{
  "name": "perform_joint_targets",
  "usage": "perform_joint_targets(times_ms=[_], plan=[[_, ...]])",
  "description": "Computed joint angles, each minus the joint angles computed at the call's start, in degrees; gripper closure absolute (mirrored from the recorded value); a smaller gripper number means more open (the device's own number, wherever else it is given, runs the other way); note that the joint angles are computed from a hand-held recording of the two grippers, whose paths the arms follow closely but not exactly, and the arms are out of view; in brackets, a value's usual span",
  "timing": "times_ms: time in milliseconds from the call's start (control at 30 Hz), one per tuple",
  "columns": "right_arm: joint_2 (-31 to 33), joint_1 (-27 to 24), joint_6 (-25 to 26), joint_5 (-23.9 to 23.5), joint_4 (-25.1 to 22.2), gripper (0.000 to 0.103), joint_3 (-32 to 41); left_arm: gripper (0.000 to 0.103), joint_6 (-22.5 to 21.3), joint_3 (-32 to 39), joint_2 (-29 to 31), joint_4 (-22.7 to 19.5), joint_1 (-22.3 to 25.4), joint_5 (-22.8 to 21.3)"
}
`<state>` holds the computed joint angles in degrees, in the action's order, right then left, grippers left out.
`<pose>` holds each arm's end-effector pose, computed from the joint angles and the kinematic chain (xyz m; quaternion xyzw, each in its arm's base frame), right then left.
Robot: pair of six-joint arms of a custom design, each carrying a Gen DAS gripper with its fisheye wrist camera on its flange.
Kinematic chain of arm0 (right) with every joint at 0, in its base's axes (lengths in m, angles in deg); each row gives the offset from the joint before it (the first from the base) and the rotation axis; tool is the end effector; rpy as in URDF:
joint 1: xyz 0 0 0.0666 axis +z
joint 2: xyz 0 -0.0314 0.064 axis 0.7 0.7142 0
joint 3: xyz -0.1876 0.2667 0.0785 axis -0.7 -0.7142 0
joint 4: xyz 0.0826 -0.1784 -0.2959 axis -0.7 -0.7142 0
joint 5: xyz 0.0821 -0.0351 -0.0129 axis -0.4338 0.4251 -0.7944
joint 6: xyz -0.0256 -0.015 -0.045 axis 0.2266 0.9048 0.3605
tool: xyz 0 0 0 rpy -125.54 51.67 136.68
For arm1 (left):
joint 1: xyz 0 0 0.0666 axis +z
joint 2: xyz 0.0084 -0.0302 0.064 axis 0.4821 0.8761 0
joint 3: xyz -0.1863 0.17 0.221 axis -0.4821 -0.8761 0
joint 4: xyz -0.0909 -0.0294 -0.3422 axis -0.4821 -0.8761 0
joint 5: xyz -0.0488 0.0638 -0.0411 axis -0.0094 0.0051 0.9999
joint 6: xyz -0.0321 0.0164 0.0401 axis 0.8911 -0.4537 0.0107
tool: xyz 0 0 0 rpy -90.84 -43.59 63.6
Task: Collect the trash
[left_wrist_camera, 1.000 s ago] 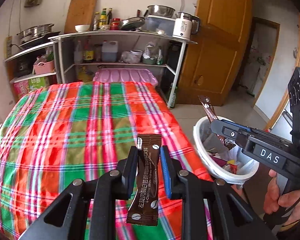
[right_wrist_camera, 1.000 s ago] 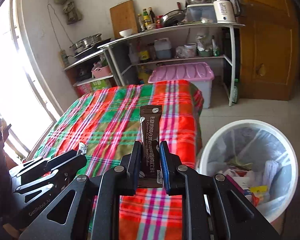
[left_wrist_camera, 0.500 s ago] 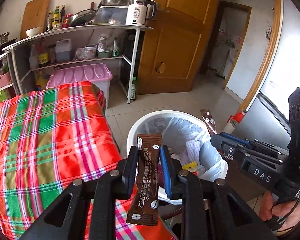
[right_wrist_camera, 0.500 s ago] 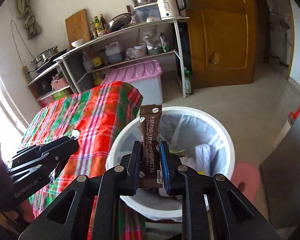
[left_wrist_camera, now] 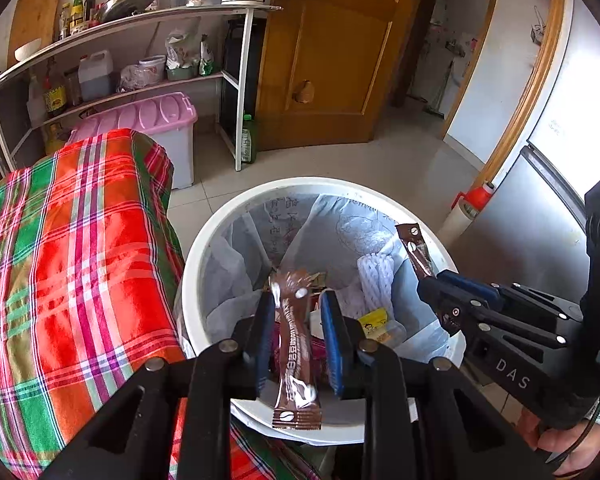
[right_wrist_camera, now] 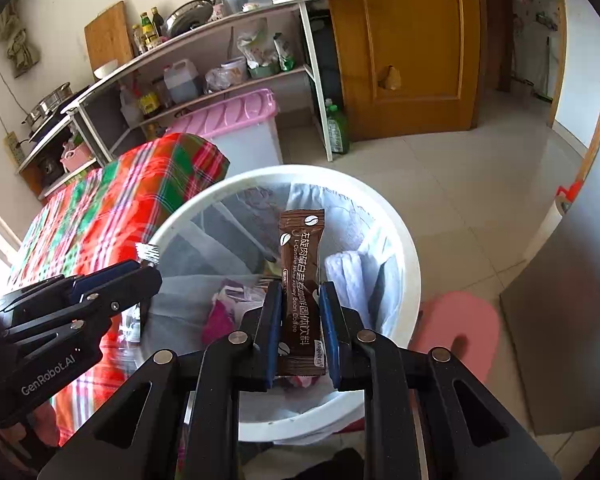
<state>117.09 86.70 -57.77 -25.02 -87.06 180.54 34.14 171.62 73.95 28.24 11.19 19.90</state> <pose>0.4820 0.4146 0.3204 0.1784 0.9232 0.0290 0.3392 0.5467 -0.1881 0.3220 0.2975 0.8858 -0.1934 0.2990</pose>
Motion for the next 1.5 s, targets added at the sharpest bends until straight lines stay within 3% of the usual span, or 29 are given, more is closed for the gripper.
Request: perform_joint_targets(times_ms=[67,133,200,267,433,567,867,1100,1200,1367,1500], plan=[[-0.04,-0.16,-0.64,-0.03,-0.31,0.082,-0.51,0.059,0.00,-0.01,0.08,0.15,-0.16,-1.06],[-0.54,-0.03,-1.52,0.93,0.06,0.080,-1.53,0.055,0.55,-0.11,0.03,0.20,0.10,-0.67],[-1.37,0.23,-2.12,1.50,0.67,0.073,-2.78,0.052,1.32,-1.55,-1.15,1.48,0.41,-1.25],[-2.59,0.64,-2.20,2.02,2.61,0.060,-4.64,0.042,1.67,-3.39,-2.64,2.99,0.87,-1.22],[-5.17,3.13,-3.01,6.04,5.11,0.058,-7.43,0.040,0.55,-10.54,-8.40,8.47,1.97,-2.42],[-5.22,6.16,-5.39,11.81,1.74,0.058,-6.25,0.035,0.97,-15.53,-12.44,11.90,3.73,-1.92],[-5.35,10.72,-8.64,17.60,-1.33,0.058,-5.31,0.035,2.06,-24.36,-19.31,16.44,6.71,-1.68],[-4.55,11.93,-7.95,19.19,-1.79,0.058,-3.87,0.035,1.39,-26.57,-20.89,17.13,6.73,-3.56],[-4.69,12.13,-7.55,19.26,-0.88,0.058,-4.31,0.034,2.43,-28.02,-21.95,18.32,7.25,-1.93],[-4.28,12.60,-7.54,19.74,-1.05,0.058,-4.13,0.034,3.14,-29.39,-23.07,19.59,6.73,-5.51],[-3.95,12.89,-7.65,19.93,-1.34,0.058,-3.56,0.034,3.49,-30.12,-23.64,20.05,6.97,-4.70]])
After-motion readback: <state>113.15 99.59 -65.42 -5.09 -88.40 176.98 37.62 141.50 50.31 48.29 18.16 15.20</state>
